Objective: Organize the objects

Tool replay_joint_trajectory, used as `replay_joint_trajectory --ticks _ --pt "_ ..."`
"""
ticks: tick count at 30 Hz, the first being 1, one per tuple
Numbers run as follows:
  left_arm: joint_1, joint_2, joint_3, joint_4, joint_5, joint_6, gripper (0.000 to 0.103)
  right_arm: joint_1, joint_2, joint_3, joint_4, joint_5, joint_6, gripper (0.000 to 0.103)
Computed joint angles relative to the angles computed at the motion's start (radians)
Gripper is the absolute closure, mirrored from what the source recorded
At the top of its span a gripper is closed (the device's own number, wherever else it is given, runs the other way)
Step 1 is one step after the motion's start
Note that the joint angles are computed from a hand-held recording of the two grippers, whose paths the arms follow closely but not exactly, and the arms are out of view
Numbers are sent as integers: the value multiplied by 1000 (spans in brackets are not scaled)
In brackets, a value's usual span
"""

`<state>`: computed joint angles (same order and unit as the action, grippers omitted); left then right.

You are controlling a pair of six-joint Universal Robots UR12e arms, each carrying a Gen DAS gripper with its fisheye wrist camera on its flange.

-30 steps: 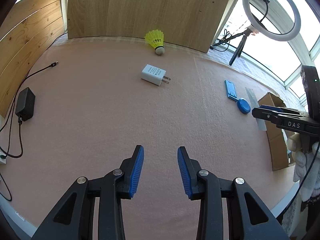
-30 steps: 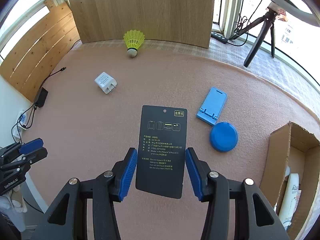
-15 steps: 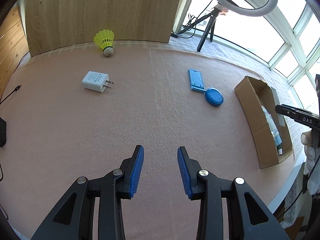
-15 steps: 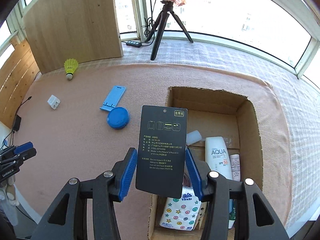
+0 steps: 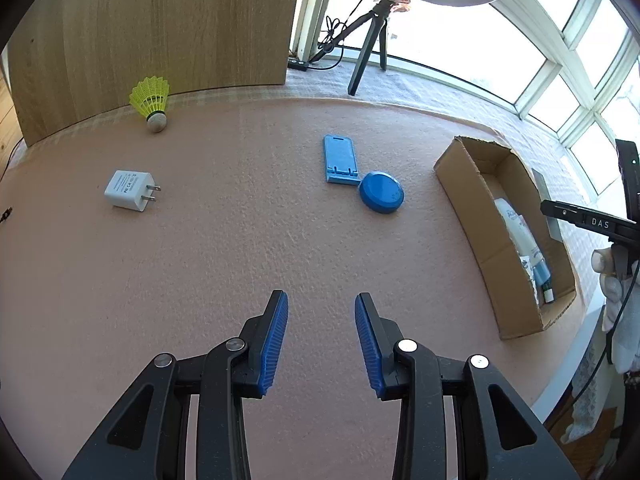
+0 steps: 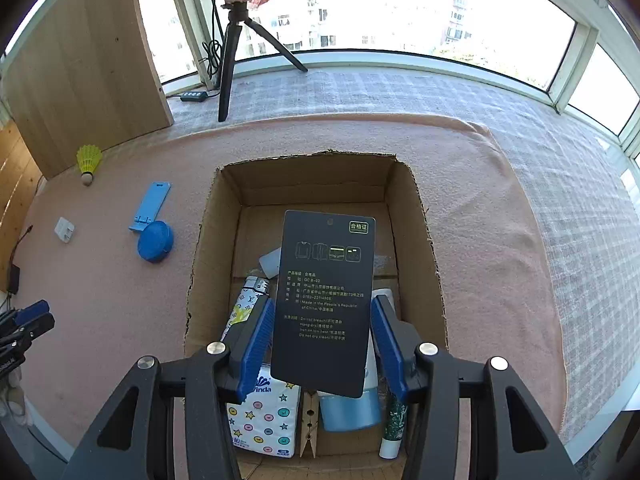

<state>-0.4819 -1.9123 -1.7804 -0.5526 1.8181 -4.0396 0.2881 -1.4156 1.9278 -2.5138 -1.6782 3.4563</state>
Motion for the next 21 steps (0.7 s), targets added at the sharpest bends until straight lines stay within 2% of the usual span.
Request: replay_joint_trajectory --ticks 1,3,5,13,21 --pt "0 -1 1 -2 0 3 65 0 -1 3 -9 -4 0 56" --pt "0 -1 2 -5 -1 6 65 -1 1 0 -7 -9 -2 45" --pt "1 -2 3 -8 -4 7 65 3 0 3 -21 -24 6 39" --pt "10 -6 10 -11 -9 21 65 13 -13 18 -71 4 38 39" --pt "20 -17 21 -17 -17 30 65 46 -24 33 -148 62 81 39"
